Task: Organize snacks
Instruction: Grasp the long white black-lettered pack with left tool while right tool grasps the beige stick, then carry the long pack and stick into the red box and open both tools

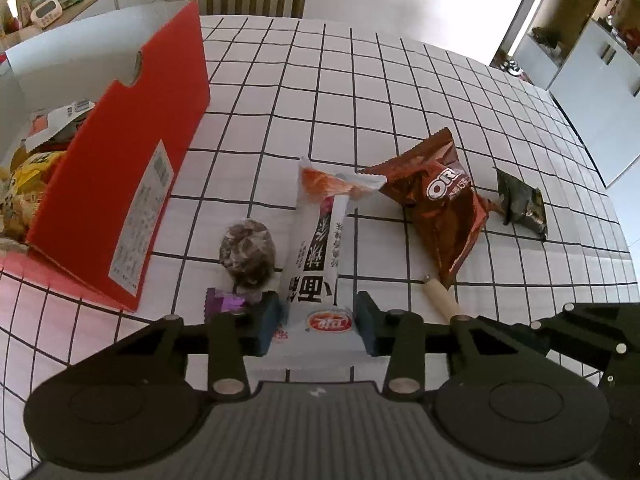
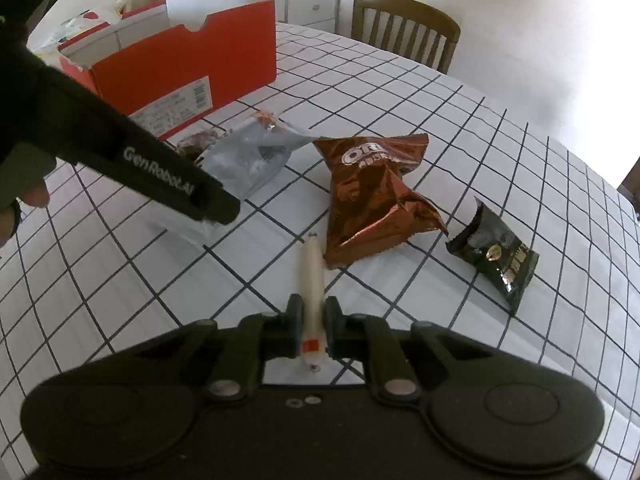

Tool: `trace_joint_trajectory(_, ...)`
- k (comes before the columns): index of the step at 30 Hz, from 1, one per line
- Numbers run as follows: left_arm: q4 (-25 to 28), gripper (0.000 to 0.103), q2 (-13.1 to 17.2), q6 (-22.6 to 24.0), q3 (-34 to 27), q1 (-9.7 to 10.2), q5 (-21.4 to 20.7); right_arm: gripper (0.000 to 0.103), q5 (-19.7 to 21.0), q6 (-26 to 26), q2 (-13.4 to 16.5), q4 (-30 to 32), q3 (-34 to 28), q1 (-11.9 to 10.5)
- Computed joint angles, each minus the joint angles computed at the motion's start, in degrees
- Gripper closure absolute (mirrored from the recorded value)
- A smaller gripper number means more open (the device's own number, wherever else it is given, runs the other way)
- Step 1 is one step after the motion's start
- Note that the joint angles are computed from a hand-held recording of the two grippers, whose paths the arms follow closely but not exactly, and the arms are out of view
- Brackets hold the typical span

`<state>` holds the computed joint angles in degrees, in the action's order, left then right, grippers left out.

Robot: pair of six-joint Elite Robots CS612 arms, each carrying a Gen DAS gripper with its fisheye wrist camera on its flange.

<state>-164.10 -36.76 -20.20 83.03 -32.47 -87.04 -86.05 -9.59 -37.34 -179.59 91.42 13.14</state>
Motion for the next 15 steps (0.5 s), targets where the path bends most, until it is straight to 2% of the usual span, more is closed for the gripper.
trace_joint_trajectory(6, -1.08, 0.07, -1.13, -1.45, 1.83, 0.12, -1.49, 0.094, -0.18, 4.1, -0.84, -1.16, 1.48, 0.25)
trace_joint_trajectory(15, -3.67, 0.071, -4.11, -3.88, 5.92, 0.54, -4.26, 0.094, 2.89, 14.66, -3.37, -2.49, 5.26, -0.25)
